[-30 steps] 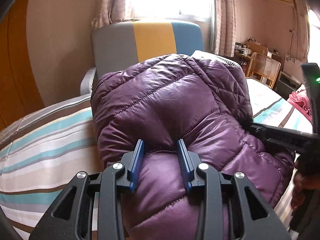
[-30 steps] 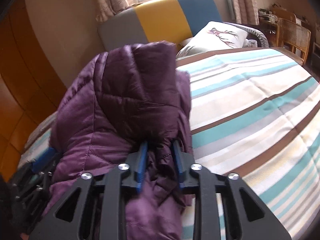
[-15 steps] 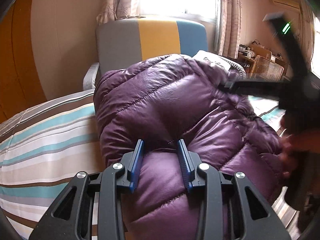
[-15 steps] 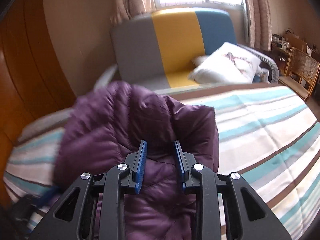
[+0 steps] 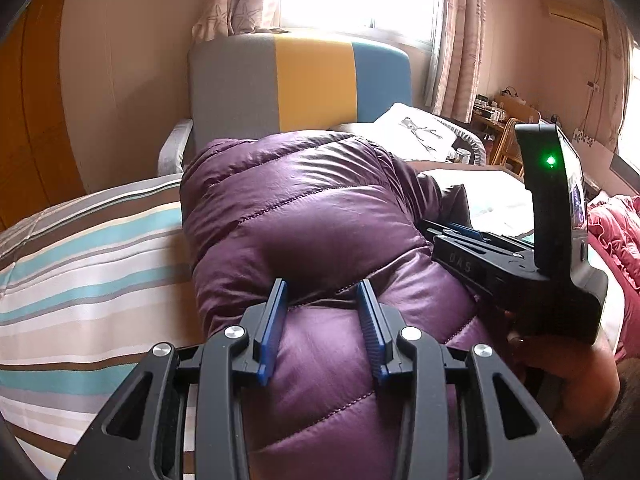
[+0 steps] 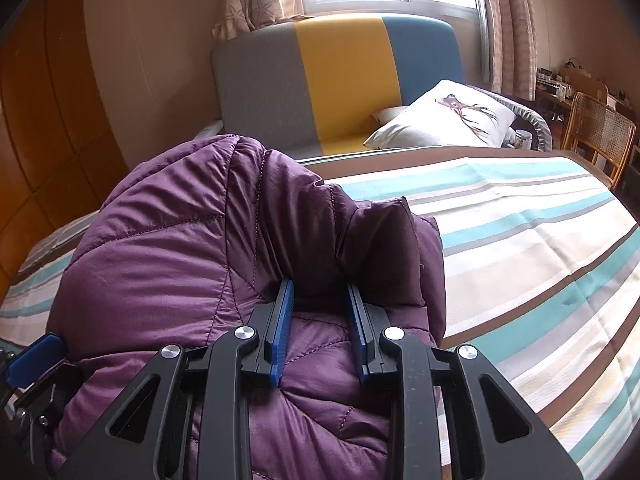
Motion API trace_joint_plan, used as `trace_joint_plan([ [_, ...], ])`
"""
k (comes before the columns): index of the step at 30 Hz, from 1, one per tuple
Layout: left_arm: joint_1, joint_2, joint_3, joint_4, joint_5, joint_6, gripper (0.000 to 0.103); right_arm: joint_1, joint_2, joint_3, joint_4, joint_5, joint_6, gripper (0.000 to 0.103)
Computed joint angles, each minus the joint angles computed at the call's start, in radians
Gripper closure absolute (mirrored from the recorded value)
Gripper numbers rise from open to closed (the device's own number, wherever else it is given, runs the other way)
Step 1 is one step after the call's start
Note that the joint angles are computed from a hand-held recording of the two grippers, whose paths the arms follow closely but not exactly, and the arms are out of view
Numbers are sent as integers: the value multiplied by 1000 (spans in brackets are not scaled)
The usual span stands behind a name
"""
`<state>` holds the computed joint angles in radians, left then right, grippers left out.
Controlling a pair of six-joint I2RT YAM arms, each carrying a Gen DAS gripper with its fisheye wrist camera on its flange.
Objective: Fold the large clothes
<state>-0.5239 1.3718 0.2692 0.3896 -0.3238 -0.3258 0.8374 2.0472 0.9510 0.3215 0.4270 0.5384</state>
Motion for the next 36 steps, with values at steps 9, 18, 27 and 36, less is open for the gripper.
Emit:
trace_joint_plan([
  [9, -6, -16, 14, -34, -5, -24, 67, 5, 6, 1, 5, 7, 1, 77],
  [18, 129, 105, 293, -266, 10, -101, 55, -2, 6, 6, -2, -3, -1, 77],
  [27, 220, 448, 529, -275, -33, -30, 34, -38, 26, 26, 1, -78, -11, 77],
  [36, 265, 511, 520, -178, 31, -37, 32, -48, 46, 40, 15, -96, -19, 77],
])
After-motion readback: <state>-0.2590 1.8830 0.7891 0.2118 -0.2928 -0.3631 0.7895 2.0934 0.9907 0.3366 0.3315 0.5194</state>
